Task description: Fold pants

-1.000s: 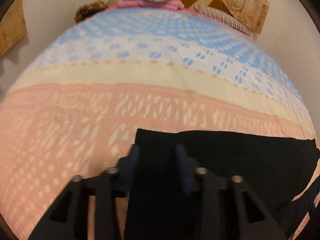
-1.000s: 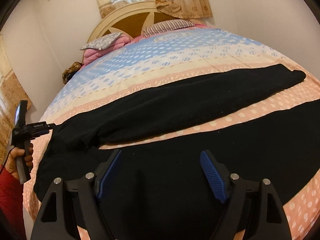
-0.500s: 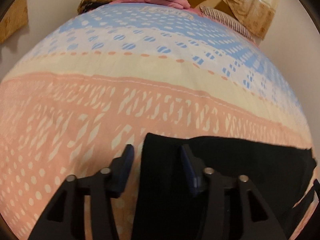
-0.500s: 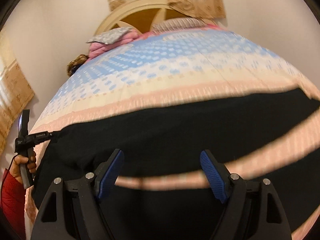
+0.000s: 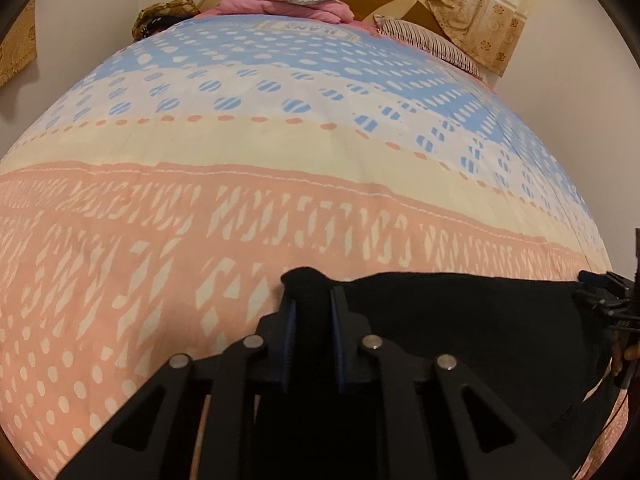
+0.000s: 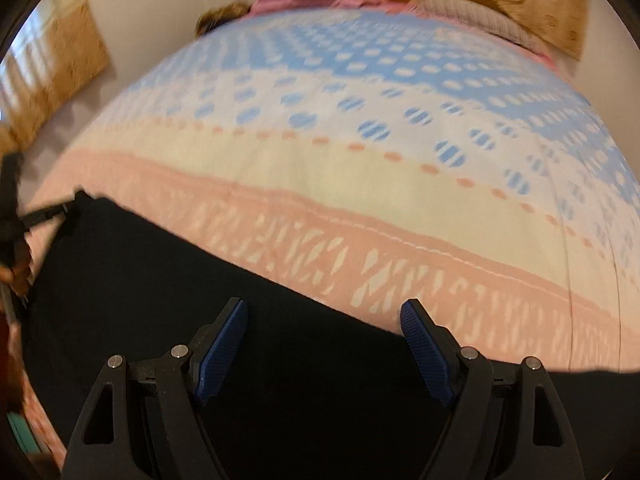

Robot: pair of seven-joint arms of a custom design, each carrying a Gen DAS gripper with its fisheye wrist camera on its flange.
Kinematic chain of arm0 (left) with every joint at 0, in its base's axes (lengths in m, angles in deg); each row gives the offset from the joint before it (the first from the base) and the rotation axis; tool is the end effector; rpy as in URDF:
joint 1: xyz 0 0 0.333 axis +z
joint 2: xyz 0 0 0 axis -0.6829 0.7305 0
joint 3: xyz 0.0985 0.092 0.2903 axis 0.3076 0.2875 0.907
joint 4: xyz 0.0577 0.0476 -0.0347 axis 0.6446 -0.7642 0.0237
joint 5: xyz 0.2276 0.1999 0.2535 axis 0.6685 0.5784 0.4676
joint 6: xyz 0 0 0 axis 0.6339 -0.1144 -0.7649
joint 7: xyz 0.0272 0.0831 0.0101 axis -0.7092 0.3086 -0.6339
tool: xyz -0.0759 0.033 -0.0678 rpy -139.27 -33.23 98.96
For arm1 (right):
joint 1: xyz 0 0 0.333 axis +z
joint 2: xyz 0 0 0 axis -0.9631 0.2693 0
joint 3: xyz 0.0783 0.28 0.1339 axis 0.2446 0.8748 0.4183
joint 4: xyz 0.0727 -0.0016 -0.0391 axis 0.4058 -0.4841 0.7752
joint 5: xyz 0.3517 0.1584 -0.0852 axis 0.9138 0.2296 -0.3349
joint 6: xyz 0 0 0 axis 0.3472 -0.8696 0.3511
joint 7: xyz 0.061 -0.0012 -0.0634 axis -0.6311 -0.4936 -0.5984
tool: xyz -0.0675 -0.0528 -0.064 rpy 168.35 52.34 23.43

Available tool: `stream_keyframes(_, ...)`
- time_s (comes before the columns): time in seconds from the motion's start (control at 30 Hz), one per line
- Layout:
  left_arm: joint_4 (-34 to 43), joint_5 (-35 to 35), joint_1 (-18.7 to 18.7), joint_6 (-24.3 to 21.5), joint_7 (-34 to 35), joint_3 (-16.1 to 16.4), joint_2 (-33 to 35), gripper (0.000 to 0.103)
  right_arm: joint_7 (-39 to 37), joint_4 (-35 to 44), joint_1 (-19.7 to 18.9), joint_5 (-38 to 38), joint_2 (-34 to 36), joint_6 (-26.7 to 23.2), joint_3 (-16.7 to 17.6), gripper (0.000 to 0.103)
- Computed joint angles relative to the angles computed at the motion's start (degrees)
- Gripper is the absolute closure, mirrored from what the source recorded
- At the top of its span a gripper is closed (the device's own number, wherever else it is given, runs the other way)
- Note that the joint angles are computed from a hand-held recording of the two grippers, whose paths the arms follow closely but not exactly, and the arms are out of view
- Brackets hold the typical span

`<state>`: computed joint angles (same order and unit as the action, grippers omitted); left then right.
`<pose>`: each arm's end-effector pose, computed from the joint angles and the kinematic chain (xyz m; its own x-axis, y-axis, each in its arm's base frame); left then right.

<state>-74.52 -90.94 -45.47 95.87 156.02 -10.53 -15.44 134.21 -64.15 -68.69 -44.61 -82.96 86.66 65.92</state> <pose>0.6131 -0.1595 0.4531 -0.4392 -0.8717 0.2172 -0.7965 0.2661 -0.5429 0.4711 0.1153 0.4856 -0.0990 -0.9949 -0.0167 -0.8705 0.0948 -0.4830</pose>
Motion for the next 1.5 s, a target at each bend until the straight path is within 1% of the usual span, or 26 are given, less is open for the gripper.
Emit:
stream_keyframes(0.03, 0.1, 0.0, 0.0, 0.0, -0.2, 0.0, 0.2, 0.086, -1.6, 0.6, 0.3, 0.0, 1.0, -0.7, -0.2, 0.023)
stream_keyframes(0.07, 0.2, -0.7, 0.1, 0.3, -0.1, -0.1, 0.3, 0.086, -1.7, 0.4, 0.3, -0.9, 1.3, 0.1, 0.1, 0.027)
stream_keyframes(0.1, 0.3, -1.5, 0.3, 0.1, -0.3, -0.2, 0.5, 0.086, -4.1, -0.4, 1.2, 0.0, 1.1, 2.0, -0.7, 0.044)
stream_keyframes(0.13, 0.6, -1.9, 0.4, -0.2, -0.7, -0.2, 0.6, 0.086, -7.3, -0.6, 2.7, 2.8, 1.1, 2.8, -1.7, 0.055)
stream_keyframes(0.17, 0.4, -2.1, 0.4, -0.2, -0.9, -0.2, 0.5, 0.086, -8.5, -0.4, 3.1, 4.0, 1.1, 2.8, -1.8, 0.075)
stream_keyframes(0.2, 0.1, -1.9, 0.3, 0.3, -1.2, -0.2, 0.1, 0.086, -9.0, 0.3, 3.4, 5.1, 1.3, 1.9, -1.7, 0.091)
stream_keyframes(0.27, -0.7, -1.3, 0.0, 1.3, -1.6, -0.1, -0.8, 0.087, -7.4, 1.2, 2.9, 4.1, 1.3, 0.6, -0.2, 0.096)
stream_keyframes(0.3, -1.2, -2.1, 0.0, 1.8, -0.9, -0.3, -1.7, 0.087, -5.5, 1.3, 2.2, 1.9, 0.8, 0.3, 1.0, 0.096)
stream_keyframes(0.37, -2.2, -5.4, 0.2, 2.3, 1.8, -0.3, -3.5, 0.087, -2.7, 0.1, 2.0, 0.4, -1.4, 1.3, 2.0, 0.097)
stream_keyframes(0.5, -5.7, -13.1, -0.7, 4.3, 8.9, 1.2, -9.0, 0.087, 3.2, -3.9, 0.7, -0.7, -9.1, 5.4, 4.6, 0.097)
stream_keyframes(0.57, -7.9, -17.5, -2.0, 4.9, 13.2, 2.7, -12.2, 0.087, 6.0, -6.1, 0.1, -1.3, -14.2, 6.4, 7.2, 0.097)
stream_keyframes(0.67, -12.8, -26.5, -4.8, 6.7, 21.6, 5.8, -18.3, 0.087, 8.7, -8.3, -0.5, -1.7, -19.9, 6.3, 10.9, 0.097)
stream_keyframes(0.73, -15.9, -30.8, -6.8, 7.6, 25.7, 8.0, -21.4, 0.087, 10.9, -10.4, -0.1, -1.5, -24.3, 5.9, 13.5, 0.097)
stream_keyframes(0.87, -22.5, -38.6, -11.0, 9.9, 34.3, 12.2, -27.2, 0.087, 15.1, -13.4, 0.7, -2.1, -31.5, 2.9, 19.4, 0.097)
stream_keyframes(0.9, -24.4, -40.1, -11.7, 10.3, 36.1, 13.0, -28.7, 0.087, 16.7, -14.3, 0.9, -2.6, -33.3, 1.5, 21.7, 0.097)
stream_keyframes(1.07, -31.1, -42.7, -13.0, 10.5, 38.7, 15.6, -33.0, 0.085, 24.5, -16.7, 3.4, -3.4, -36.3, -2.7, 28.2, 0.097)
stream_keyframes(1.1, -32.2, -43.1, -13.1, 11.6, 39.2, 15.5, -33.6, 0.080, 26.2, -17.0, 3.7, -4.1, -36.1, -3.7, 30.2, 0.097)
stream_keyframes(1.17, -34.7, -42.7, -13.2, 13.5, 39.1, 15.4, -34.5, 0.080, 29.1, -17.1, 4.8, -5.4, -35.8, -6.3, 32.7, 0.096)
stream_keyframes(1.2, -35.9, -41.5, -13.0, 13.9, 38.0, 15.4, -34.7, 0.078, 30.8, -17.6, 5.0, -6.0, -35.3, -6.6, 34.0, 0.096)
stream_keyframes(1.23, -36.5, -40.2, -12.9, 14.2, 36.6, 15.4, -34.7, 0.071, 32.5, -17.9, 5.4, -6.4, -34.9, -6.9, 34.8, 0.096)
stream_keyframes(1.27, -37.3, -38.4, -12.7, 14.4, 34.9, 15.4, -34.8, 0.066, 33.9, -18.1, 5.8, -7.0, -34.6, -7.0, 35.3, 0.095)
stream_keyframes(1.3, -38.5, -36.0, -12.1, 15.1, 32.4, 15.1, -35.0, 0.053, 35.3, -18.6, 6.2, -7.5, -34.3, -6.9, 35.5, 0.094)
stream_keyframes(1.33, -39.0, -34.1, -11.8, 15.8, 30.7, 14.9, -34.9, 0.044, 36.7, -18.9, 6.7, -7.6, -33.8, -7.0, 35.7, 0.094)
stream_keyframes(1.37, -39.8, -32.5, -11.7, 16.7, 29.5, 14.9, -35.0, 0.042, 37.7, -18.9, 7.3, -7.9, -33.3, -7.4, 35.7, 0.093)
stream_keyframes(1.43, -41.3, -26.9, -9.8, 17.4, 25.8, 14.2, -35.5, 0.041, 39.5, -19.2, 8.7, -8.2, -32.5, -8.2, 34.9, 0.085)
stream_keyframes(1.5, -42.4, -21.4, -7.8, 17.3, 23.0, 13.9, -36.3, 0.037, 41.1, -19.9, 10.9, -8.7, -32.8, -8.2, 33.8, 0.070)
